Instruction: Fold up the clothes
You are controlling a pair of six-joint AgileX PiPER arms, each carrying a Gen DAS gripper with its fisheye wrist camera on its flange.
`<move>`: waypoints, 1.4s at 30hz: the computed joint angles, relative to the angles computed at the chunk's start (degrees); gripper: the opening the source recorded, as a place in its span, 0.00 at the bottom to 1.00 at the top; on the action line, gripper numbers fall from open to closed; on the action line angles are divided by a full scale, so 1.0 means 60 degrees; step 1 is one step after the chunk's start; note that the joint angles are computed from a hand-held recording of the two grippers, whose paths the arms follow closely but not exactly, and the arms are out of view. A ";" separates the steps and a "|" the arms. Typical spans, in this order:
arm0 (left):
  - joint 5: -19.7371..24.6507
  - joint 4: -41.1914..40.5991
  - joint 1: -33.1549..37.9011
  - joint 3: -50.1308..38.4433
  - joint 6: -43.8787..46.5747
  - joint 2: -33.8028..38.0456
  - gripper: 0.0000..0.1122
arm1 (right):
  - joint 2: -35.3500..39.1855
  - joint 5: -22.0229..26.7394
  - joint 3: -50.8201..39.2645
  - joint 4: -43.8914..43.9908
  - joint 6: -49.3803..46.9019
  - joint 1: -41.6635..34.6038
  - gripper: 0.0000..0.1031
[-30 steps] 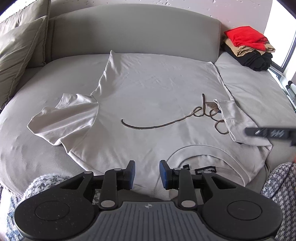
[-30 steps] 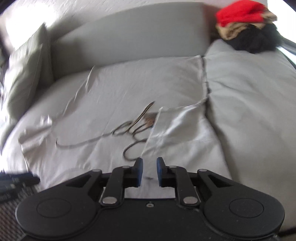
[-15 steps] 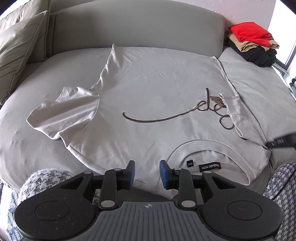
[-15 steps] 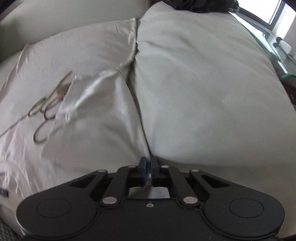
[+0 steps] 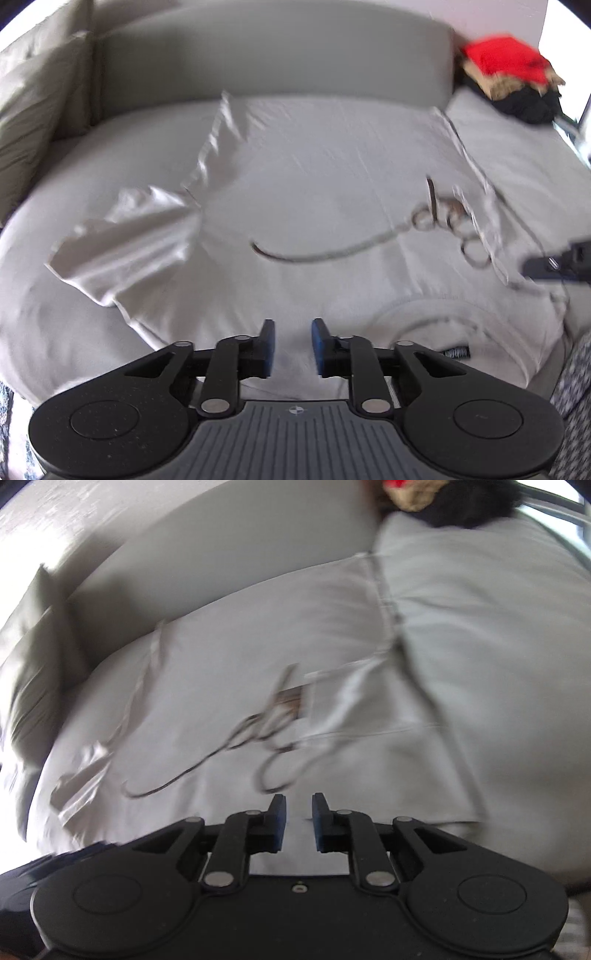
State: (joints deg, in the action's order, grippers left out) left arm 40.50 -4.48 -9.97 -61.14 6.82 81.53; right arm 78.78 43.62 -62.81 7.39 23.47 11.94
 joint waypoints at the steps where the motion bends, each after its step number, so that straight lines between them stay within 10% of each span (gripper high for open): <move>1: -0.0112 0.0174 -0.0129 0.0182 -0.0043 -0.0101 0.13 | 0.0102 -0.0146 0.0063 0.0180 -0.0201 0.0139 0.15; 9: 0.1439 -0.1581 0.1019 0.0337 0.1924 -0.1111 0.14 | -0.0673 0.1389 0.0264 -0.0162 0.0316 0.1020 0.15; 16: -0.0716 -0.0941 0.2544 0.0785 0.0994 -0.1829 0.27 | -0.0674 -0.0220 0.0228 0.0869 0.0579 0.0839 0.46; 23: -0.1077 -0.3594 0.5609 0.0066 0.1960 -0.0428 0.22 | 0.0240 -0.1215 0.0379 0.3787 -0.0553 0.0652 0.46; 28: -0.0008 -0.7043 0.7355 -0.0887 0.3698 0.1460 0.22 | 0.0633 -0.1410 0.0496 0.4254 -0.0362 0.0580 0.46; 42: 0.0133 -0.8023 0.7158 -0.2275 0.6828 0.3431 0.29 | 0.0693 -0.1321 0.0786 0.4671 -0.0649 0.0323 0.47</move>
State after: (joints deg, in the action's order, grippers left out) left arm 41.29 -52.62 32.98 -74.79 47.79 102.12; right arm 82.94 35.70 -58.09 35.42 19.57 13.88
